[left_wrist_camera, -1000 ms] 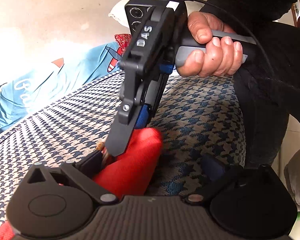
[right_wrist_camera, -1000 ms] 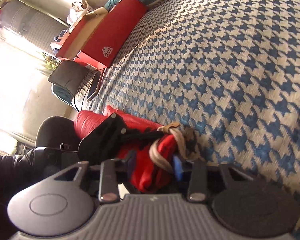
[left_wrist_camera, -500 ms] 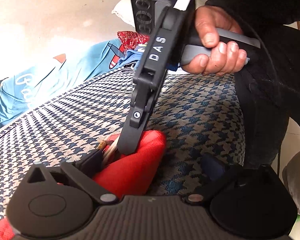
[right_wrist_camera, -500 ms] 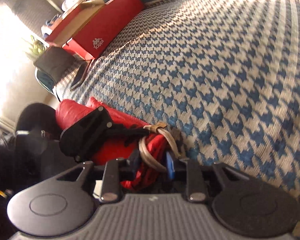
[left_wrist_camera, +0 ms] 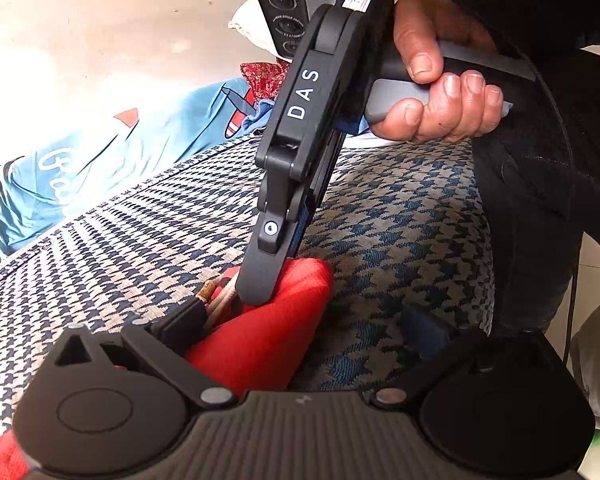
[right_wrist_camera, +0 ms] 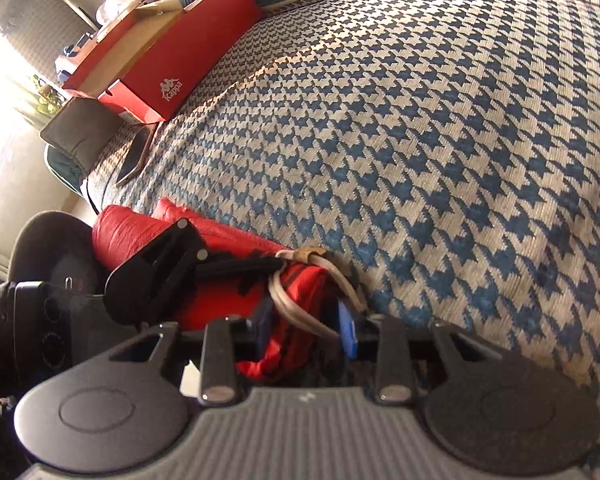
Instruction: Fold shopping bag
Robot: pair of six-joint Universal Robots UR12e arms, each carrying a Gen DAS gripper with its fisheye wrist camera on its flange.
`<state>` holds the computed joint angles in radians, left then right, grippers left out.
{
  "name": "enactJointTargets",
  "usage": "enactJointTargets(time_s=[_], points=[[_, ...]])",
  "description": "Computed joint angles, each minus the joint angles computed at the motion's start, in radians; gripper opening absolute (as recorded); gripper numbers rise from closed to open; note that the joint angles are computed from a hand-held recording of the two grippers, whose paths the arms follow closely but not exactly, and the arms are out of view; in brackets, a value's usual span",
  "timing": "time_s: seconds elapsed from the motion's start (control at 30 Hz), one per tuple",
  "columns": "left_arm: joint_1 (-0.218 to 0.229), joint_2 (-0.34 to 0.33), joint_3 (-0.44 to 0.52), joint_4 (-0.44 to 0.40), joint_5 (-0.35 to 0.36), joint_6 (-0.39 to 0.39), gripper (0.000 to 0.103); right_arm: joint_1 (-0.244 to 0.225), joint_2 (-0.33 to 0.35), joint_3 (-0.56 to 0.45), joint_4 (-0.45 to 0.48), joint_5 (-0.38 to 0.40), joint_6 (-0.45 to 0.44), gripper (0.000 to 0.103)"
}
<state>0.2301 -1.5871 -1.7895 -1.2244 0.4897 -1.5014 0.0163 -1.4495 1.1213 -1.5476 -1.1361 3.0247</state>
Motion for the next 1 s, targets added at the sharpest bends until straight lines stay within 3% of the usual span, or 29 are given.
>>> enactJointTargets(time_s=[0.2, 0.3, 0.4, 0.53, 0.67, 0.83, 0.93, 1.0], points=[[-0.001, -0.001, 0.003, -0.009, 0.001, 0.004, 0.103, -0.023, 0.034, -0.036, 0.074, 0.071, 0.051, 0.032], [0.0, -0.003, 0.006, -0.017, -0.001, 0.006, 0.103, -0.039, 0.072, -0.092, 0.155, 0.126, 0.047, 0.033], [0.001, -0.004, 0.008, -0.021, -0.003, 0.0, 0.103, -0.085, 0.103, -0.149, 0.27, 0.202, 0.018, 0.036], [0.001, -0.005, 0.007, -0.019, -0.004, -0.017, 0.103, -0.094, 0.13, -0.164, 0.297, 0.272, 0.044, 0.036], [0.001, -0.005, 0.005, -0.014, -0.006, -0.026, 0.103, -0.142, 0.128, -0.168, 0.35, 0.35, 0.051, 0.036], [0.004, -0.005, 0.001, -0.006, -0.018, -0.028, 0.103, -0.206, 0.091, -0.112, 0.376, 0.506, 0.133, 0.036], [0.005, -0.003, -0.004, 0.008, -0.023, -0.031, 0.103, -0.232, 0.09, -0.132, 0.431, 0.516, 0.094, 0.036], [0.005, -0.004, -0.002, 0.008, -0.019, -0.034, 0.103, -0.211, 0.093, -0.118, 0.379, 0.494, 0.123, 0.02]])
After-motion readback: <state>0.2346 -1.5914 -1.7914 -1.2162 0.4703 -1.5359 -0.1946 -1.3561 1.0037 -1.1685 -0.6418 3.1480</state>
